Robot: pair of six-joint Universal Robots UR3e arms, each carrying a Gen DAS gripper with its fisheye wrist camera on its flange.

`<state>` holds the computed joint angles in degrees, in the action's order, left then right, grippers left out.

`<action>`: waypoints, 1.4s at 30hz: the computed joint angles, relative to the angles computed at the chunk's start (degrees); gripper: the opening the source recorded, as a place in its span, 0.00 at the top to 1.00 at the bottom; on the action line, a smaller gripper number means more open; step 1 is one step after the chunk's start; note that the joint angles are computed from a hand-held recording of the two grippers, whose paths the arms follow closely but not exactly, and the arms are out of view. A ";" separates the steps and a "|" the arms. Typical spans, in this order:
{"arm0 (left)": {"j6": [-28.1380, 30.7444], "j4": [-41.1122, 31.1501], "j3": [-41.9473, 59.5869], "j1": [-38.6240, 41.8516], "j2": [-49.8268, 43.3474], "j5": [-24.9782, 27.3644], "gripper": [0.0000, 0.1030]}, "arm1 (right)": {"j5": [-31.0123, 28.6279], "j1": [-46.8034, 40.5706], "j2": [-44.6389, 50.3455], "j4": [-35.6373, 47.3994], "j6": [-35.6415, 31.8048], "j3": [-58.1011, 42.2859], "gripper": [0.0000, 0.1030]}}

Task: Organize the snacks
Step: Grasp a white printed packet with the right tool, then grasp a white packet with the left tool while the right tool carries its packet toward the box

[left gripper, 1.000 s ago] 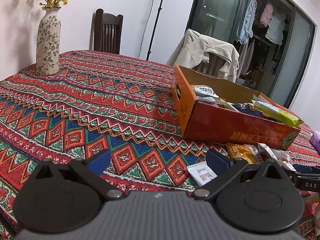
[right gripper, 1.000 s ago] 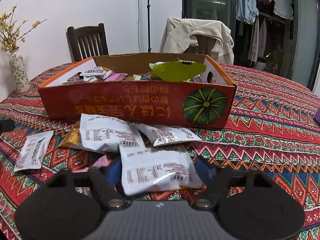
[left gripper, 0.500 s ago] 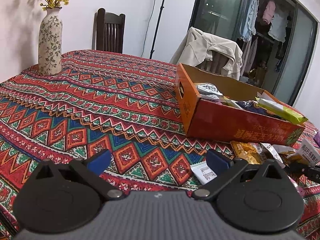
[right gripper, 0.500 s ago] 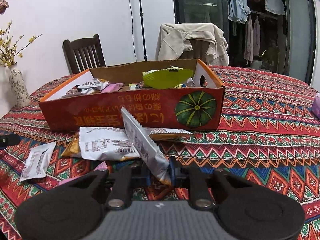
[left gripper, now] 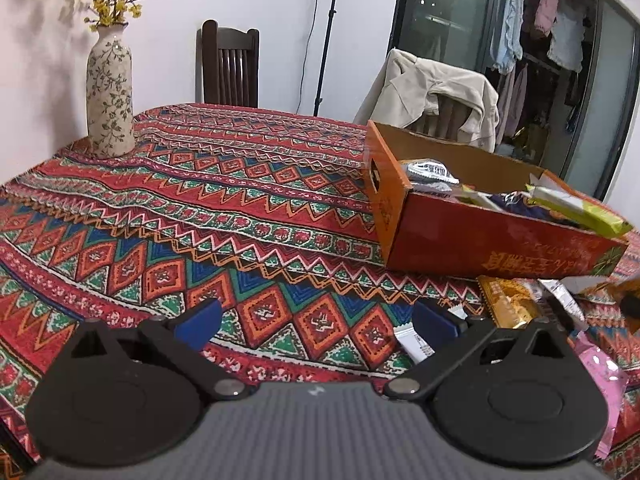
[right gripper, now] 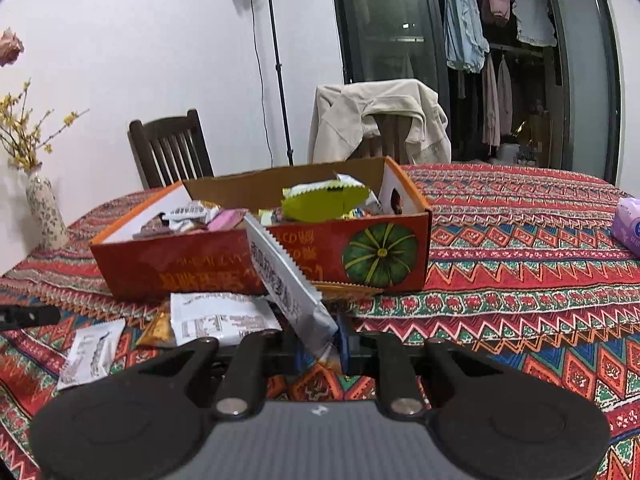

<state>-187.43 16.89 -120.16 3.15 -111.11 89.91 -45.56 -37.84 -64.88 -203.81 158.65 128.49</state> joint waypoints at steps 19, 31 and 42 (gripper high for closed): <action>-1.58 -14.00 12.57 -12.68 -2.50 9.83 0.00 | 8.52 -4.86 -0.57 -5.03 0.57 4.36 0.85; -4.46 -21.46 19.42 -17.07 -8.16 15.07 0.00 | 8.74 -4.94 -0.75 -6.08 0.86 4.95 0.85; -5.98 -17.98 15.22 -16.71 -5.75 15.69 0.34 | 8.67 -4.65 -0.62 -6.20 0.80 4.86 0.85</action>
<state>-193.40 -1.09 -104.94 -13.57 -116.86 105.61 -36.89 -42.49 -65.50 -210.01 159.45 133.35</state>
